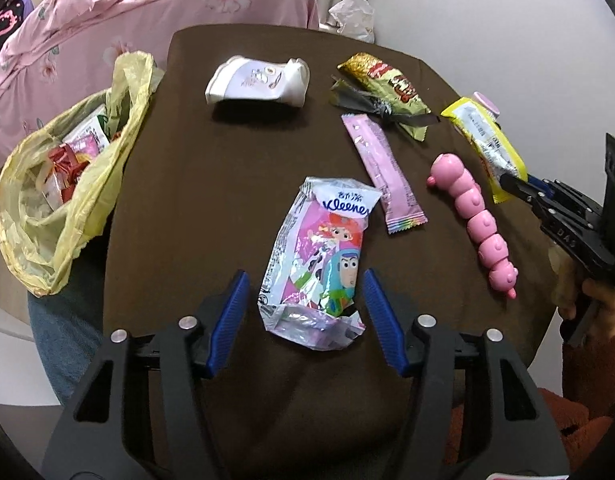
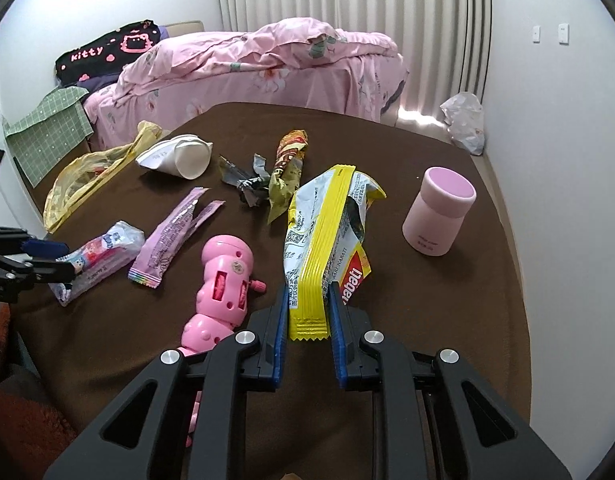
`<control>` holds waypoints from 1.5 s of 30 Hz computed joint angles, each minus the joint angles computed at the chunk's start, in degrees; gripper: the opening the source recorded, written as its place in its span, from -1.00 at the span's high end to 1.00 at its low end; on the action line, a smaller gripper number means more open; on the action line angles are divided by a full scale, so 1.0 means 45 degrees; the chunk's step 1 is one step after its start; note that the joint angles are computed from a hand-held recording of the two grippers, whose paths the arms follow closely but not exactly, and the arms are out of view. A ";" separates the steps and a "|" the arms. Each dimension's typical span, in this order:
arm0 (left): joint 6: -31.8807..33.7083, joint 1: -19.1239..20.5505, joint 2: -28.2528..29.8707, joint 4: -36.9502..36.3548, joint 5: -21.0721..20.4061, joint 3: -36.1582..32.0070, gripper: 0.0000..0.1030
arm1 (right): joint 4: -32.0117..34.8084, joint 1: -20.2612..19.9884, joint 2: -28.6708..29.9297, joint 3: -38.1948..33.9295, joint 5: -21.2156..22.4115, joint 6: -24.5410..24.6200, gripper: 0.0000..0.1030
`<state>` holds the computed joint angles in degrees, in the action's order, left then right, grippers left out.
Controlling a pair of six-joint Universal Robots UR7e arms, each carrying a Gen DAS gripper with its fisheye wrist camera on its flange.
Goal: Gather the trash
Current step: 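Grasp the yellow-white snack bag with the right gripper while the left grasps the Kleenex tissue pack, then carry both items to the yellow trash bag and release them inside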
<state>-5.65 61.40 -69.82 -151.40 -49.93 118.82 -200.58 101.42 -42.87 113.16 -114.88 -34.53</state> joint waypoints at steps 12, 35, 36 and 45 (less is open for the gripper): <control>0.0576 -0.0229 -0.0753 -0.2129 -0.0296 0.0856 0.72 | -0.0762 0.0665 -0.0475 0.0420 0.0110 -0.0344 0.64; 0.1136 0.3381 -0.0889 -0.5433 -0.0217 -0.1893 0.72 | 0.6144 0.3142 0.2858 -0.5997 0.2906 -0.0992 0.64; 0.1112 0.3578 -0.0789 -0.5237 -0.0626 -0.2076 0.72 | 0.6547 0.3196 0.3117 -0.6397 0.2957 -0.0967 0.64; 0.1075 0.4066 0.0108 -0.4528 -0.0056 -0.2571 0.72 | 1.1130 0.3291 0.6579 -1.2011 0.2793 -0.0169 0.64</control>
